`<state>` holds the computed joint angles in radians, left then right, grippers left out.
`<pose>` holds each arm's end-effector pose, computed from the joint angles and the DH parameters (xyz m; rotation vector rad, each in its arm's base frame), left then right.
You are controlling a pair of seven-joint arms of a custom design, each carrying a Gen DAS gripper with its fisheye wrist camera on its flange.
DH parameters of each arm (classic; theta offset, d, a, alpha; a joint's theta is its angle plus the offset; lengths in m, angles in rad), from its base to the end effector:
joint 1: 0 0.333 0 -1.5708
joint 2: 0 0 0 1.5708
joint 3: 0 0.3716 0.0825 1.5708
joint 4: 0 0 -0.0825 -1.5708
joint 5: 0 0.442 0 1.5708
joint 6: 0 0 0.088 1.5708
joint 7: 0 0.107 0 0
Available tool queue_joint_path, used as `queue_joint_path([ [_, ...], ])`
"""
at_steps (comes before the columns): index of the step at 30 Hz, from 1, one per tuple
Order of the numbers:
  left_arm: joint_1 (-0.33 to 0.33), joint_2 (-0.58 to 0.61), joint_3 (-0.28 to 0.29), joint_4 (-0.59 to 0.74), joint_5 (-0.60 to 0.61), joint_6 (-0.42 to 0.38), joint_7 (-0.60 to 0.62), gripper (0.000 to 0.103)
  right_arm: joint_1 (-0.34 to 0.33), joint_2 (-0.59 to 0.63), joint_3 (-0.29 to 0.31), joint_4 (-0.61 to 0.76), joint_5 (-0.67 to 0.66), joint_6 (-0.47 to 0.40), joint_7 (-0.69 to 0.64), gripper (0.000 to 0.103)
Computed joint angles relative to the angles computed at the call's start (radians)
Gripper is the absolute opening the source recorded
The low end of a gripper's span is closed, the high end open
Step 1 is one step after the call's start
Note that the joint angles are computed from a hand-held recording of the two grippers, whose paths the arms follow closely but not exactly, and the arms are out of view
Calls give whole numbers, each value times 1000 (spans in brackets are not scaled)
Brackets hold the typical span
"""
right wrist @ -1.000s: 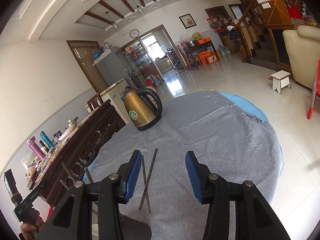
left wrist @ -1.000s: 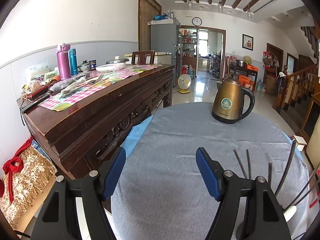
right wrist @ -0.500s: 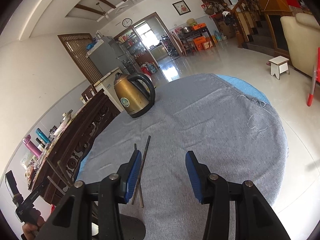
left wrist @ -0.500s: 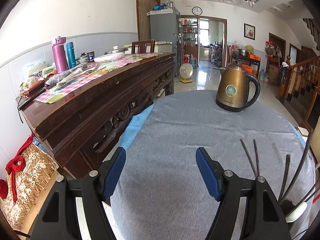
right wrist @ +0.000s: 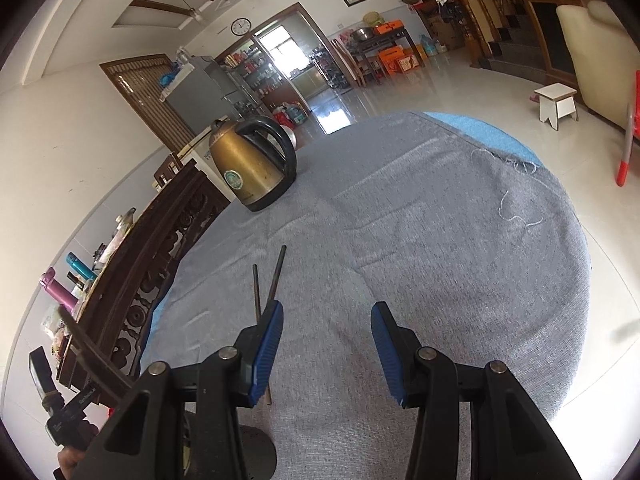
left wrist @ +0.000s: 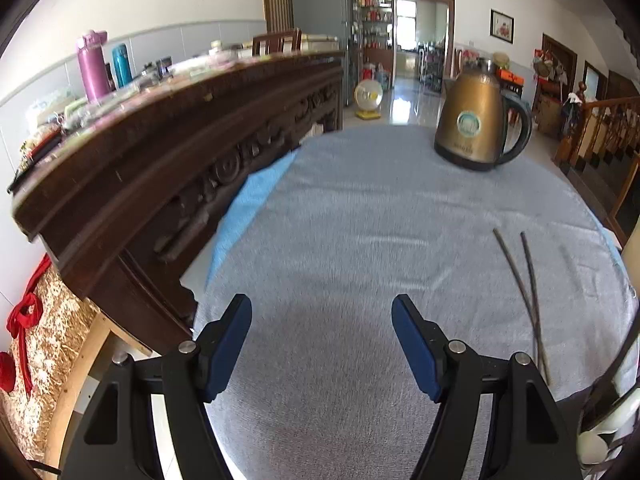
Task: Organize utensils
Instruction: 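Move both tools back toward the last dark chopsticks on the cloth, then close the left tool on a dark chopstick while the right tool grasps the last one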
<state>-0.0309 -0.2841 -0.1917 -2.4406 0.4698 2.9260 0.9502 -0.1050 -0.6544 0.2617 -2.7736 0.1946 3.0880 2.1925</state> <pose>0.5035 -0.1490 0.5116 -1.7196 1.7840 -0.7478 0.3962 0.0557 0.5221 -1.0167 1.9861 -0.5237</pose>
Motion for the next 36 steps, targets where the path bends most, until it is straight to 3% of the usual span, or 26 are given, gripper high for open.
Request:
queue_joint_path([
  [10, -43, 104, 19, 59, -59, -76, 60, 73, 96, 189, -129, 74, 33, 0, -93, 49],
  [14, -47, 155, 15, 104, -38, -92, 71, 73, 139, 311, -177, 184, 24, -46, -186, 49],
  [18, -56, 196, 15, 147, -27, -105, 84, 73, 240, 444, -270, 329, 96, -106, -336, 49],
  [22, -72, 234, 18, 186, -46, -114, 116, 73, 241, 566, -262, 473, 105, -166, -392, 47],
  [24, -81, 252, 18, 204, -70, -118, 145, 73, 244, 624, -261, 541, 116, -194, -414, 39],
  [32, -102, 315, 11, 294, -249, -147, 322, 73, 277, 816, -292, 798, -97, -424, -232, 24],
  [36, -105, 363, -2, 357, -349, -167, 415, 73, 315, 856, -317, 868, -245, -506, -130, 11],
])
